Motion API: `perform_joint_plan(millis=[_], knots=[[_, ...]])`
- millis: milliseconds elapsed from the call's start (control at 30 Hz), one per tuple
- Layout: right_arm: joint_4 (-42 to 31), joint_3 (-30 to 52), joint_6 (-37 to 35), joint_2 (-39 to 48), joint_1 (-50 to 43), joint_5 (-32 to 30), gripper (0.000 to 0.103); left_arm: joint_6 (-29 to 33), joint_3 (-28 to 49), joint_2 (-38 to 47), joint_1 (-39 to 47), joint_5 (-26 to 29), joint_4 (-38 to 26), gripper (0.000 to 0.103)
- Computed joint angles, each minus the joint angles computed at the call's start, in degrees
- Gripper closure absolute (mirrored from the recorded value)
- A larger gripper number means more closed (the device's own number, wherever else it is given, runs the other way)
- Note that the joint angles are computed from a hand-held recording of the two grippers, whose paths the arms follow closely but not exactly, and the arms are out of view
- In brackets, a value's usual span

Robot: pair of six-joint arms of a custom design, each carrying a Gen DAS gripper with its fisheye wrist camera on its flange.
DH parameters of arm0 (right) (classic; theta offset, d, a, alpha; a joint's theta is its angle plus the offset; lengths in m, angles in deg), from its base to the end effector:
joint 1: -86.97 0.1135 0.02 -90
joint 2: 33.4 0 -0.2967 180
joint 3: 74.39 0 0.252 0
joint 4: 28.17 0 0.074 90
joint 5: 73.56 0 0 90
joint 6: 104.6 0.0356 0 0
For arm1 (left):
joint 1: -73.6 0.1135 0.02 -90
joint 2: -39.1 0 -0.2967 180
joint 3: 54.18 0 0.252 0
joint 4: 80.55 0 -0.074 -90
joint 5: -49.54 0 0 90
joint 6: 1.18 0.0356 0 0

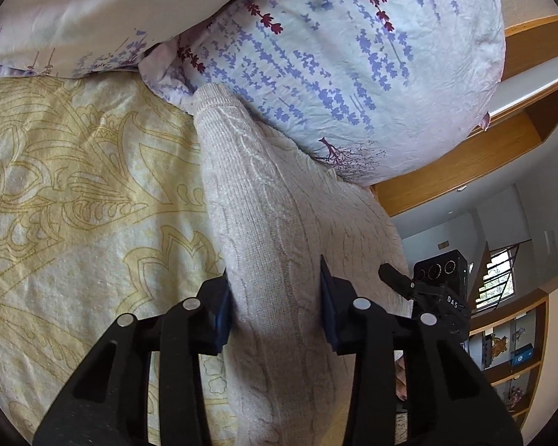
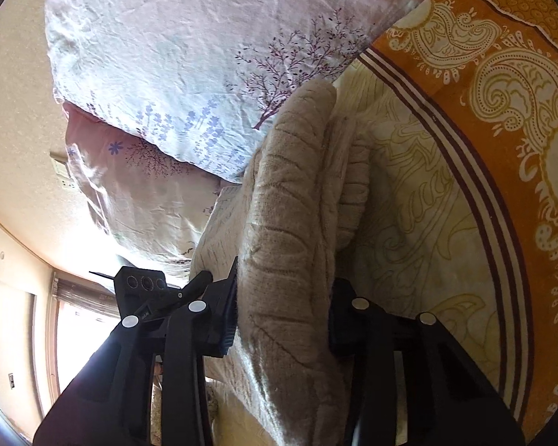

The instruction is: Fold small clothes

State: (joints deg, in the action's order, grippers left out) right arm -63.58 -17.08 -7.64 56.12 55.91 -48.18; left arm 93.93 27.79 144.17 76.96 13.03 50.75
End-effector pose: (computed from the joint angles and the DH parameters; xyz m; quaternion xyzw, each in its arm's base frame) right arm 0.2434 -0.1090 0.1933 0.1720 0.8177 0.4785 0.2699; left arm 0.3597 -0.0075 0.2107 0.0846 0.8806 -0.4327 0.1737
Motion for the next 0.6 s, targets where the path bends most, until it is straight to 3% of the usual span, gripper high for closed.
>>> perform_joint_plan(millis=[100,233,367,467,600], knots=[[0.9,-1.4,1.7,-2.6,0.6,-1.8,0.067,2.1,-0.8,-1.4,1.3,1.8,-1.9,0.067],[2.7,-3.6,4.5,-6.0,3.8,-3.0,0.069,11.3,0.4,-3.3,6.8,4.0,-11.3,0.067],[16.7,-8.7,17.0,-9.8,10.7,-4.0,0.069,23.0,4.3,-3.1,15.4,4.9,-24.0,0.067],[25.5,-10.7,24.3,-11.8,19.3,1.7,0.069,28.8,7.6,-3.1,21.0,3.5,-29.9,0.067],[31.8,-11.2,28.6,-9.5,30.0,11.9,0.07,29.8,9.8,-1.4,25.3,0.1,-29.1,0.067]])
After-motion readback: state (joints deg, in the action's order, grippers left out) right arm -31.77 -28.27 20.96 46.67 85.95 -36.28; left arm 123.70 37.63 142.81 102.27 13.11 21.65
